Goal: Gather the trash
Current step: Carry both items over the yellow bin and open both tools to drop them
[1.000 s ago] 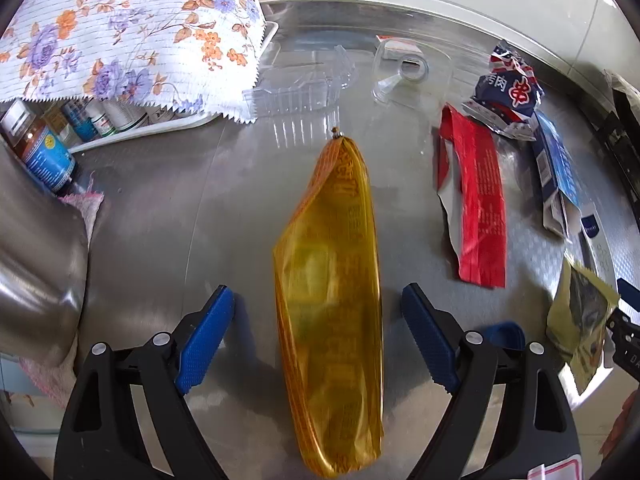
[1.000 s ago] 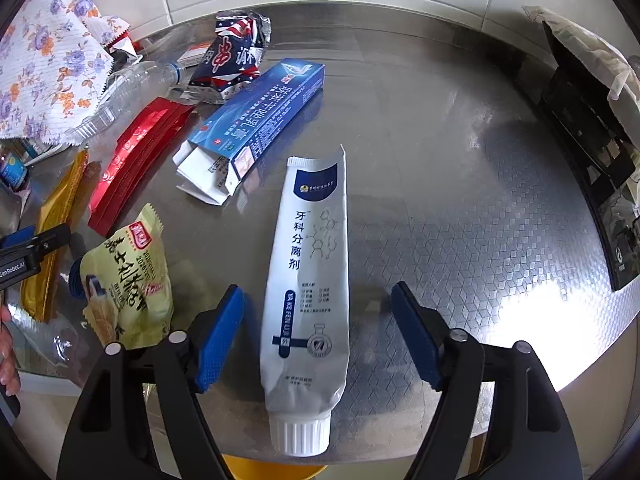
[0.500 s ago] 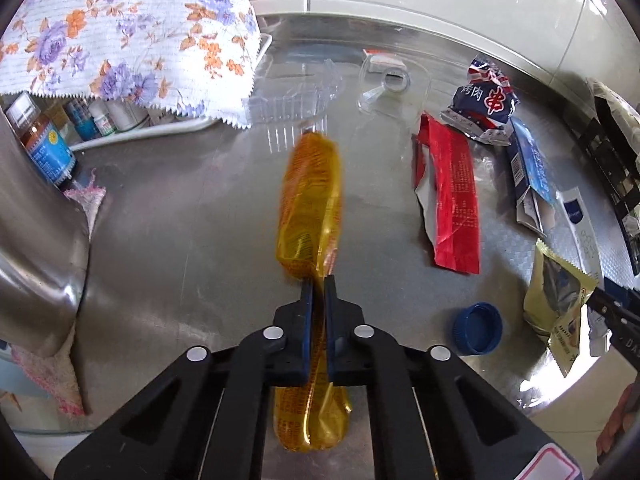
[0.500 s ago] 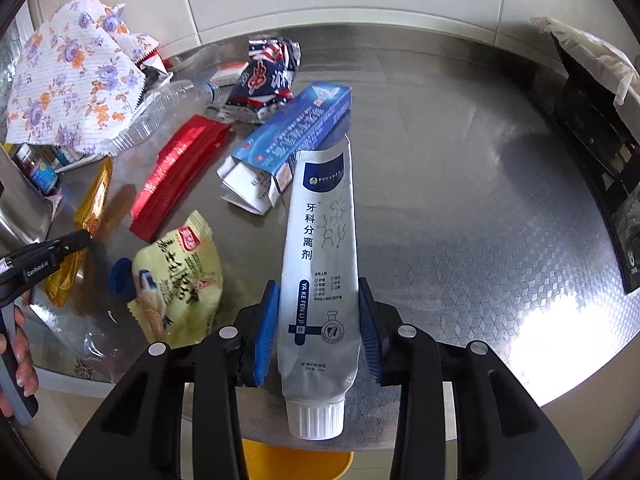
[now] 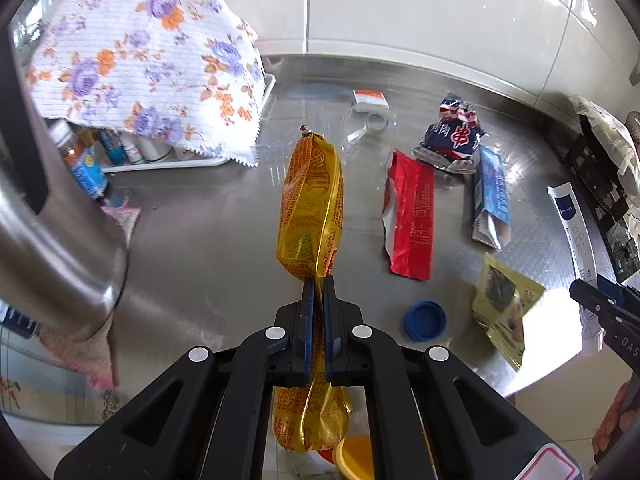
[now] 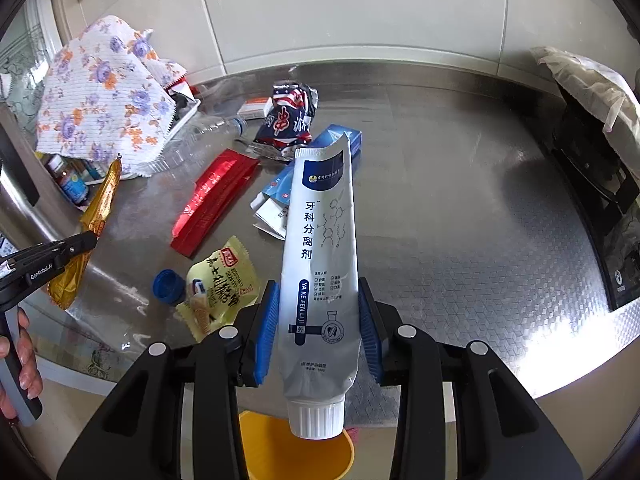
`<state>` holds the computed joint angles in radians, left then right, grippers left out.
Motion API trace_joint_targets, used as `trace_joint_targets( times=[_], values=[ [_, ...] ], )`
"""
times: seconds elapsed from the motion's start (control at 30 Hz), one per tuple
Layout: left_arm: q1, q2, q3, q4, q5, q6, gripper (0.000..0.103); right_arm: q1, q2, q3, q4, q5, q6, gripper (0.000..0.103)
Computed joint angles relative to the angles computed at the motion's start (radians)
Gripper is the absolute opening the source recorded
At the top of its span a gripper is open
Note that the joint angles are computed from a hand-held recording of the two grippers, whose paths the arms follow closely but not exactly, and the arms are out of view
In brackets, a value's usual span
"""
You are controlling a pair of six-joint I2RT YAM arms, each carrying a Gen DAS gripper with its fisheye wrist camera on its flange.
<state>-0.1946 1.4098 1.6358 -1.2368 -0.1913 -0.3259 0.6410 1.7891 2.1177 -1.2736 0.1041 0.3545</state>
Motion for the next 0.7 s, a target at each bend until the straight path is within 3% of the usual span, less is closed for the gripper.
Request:
trace_joint_targets(
  times=[0.4,0.57,0.7],
  values=[
    [-0.220,-0.135,-0.021,-0.118,-0.092,-0.101,0.005,0.081,-0.242,-0.173,-0.012,0.053,0.079,0.039],
    [-0.375,-0.242,-0.091,-0.178,-0.119,-0.192,0.005,0.229,-0.345,-0.253,-0.076,0.155,0.211,0.039],
    [-0.569,-0.334,-0.179,-0.244,-0.162,-0.341,0.005,0.383,-0.415,-0.323,-0.139,0.231,0.352,0.039]
  ],
)
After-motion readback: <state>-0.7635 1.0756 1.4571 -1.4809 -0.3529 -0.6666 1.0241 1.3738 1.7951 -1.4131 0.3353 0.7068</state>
